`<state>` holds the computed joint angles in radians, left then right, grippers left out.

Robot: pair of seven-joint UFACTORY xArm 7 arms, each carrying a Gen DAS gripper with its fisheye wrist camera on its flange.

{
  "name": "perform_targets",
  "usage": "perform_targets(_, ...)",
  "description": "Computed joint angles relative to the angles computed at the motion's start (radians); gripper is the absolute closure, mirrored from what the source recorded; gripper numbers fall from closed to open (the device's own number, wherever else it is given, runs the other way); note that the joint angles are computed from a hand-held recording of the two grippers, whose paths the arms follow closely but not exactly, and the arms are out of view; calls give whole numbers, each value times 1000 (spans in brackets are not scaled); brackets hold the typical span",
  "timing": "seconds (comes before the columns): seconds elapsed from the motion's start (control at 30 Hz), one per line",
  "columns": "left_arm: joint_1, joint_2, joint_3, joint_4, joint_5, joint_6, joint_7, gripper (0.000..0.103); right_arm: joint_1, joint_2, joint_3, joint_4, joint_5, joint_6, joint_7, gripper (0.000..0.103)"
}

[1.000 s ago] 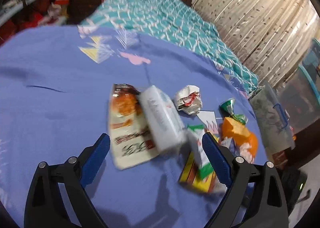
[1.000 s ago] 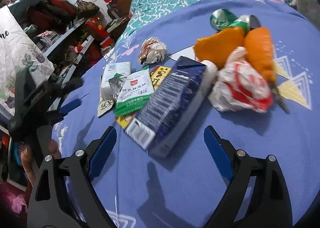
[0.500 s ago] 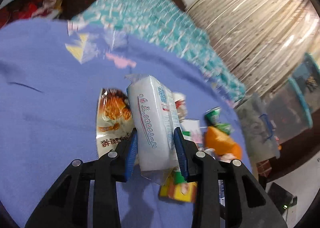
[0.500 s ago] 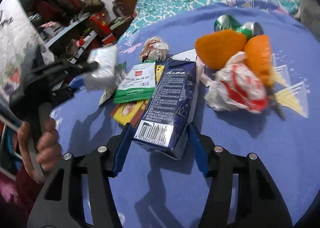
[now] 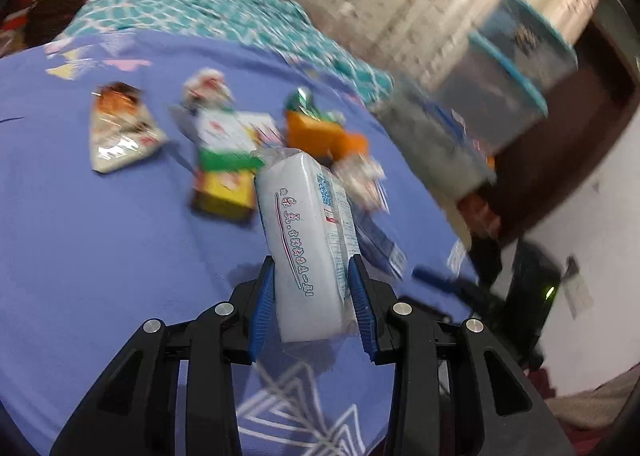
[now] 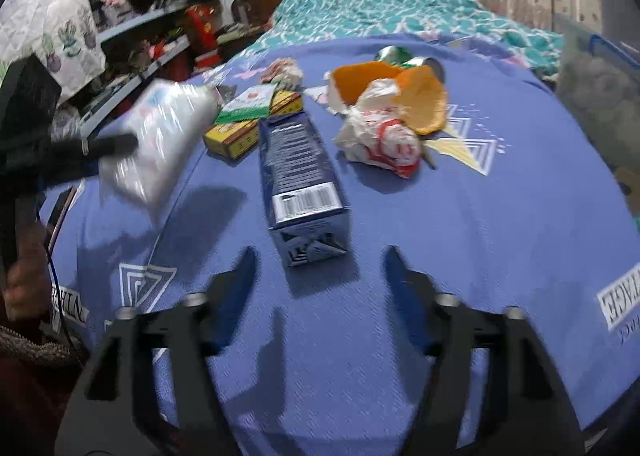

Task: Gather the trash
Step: 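Grasp the white tissue pack with the left gripper while the right grasps the blue milk carton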

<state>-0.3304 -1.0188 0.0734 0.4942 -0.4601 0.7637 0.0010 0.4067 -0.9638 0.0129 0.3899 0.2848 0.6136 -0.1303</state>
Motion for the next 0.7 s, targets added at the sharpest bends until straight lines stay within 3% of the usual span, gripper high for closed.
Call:
perform_targets(0.2,14,51,-78,-4,39,-5,-66,61,20,17,-1,-14,0,-82,-18,13)
perform_targets(0.33,54,16,-107,-22,88,14,-151,27,65,135,-36,35,21,-120,-58,13)
perform_targets(0.43,56,7,-92,-24,106,33,-175,23,84,209,-46,67,45,-132,-83,13)
perform_targets(0.53,71,3,-94,-27,121,62,-216,12,84,248,-36,84,56,-130,-100,14)
perform_targets(0.6,66,15,-88,-25,117,69,-232,12,81,253,-26,88,62,-129,-104,15)
perform_targets(0.63,65,20,-93,-23,120,71,-238,12,77,252,-21,87,63,-128,-104,18)
perform_targets(0.7,60,41,-106,-12,130,71,-245,12,76,246,-24,84,68,-111,-111,51)
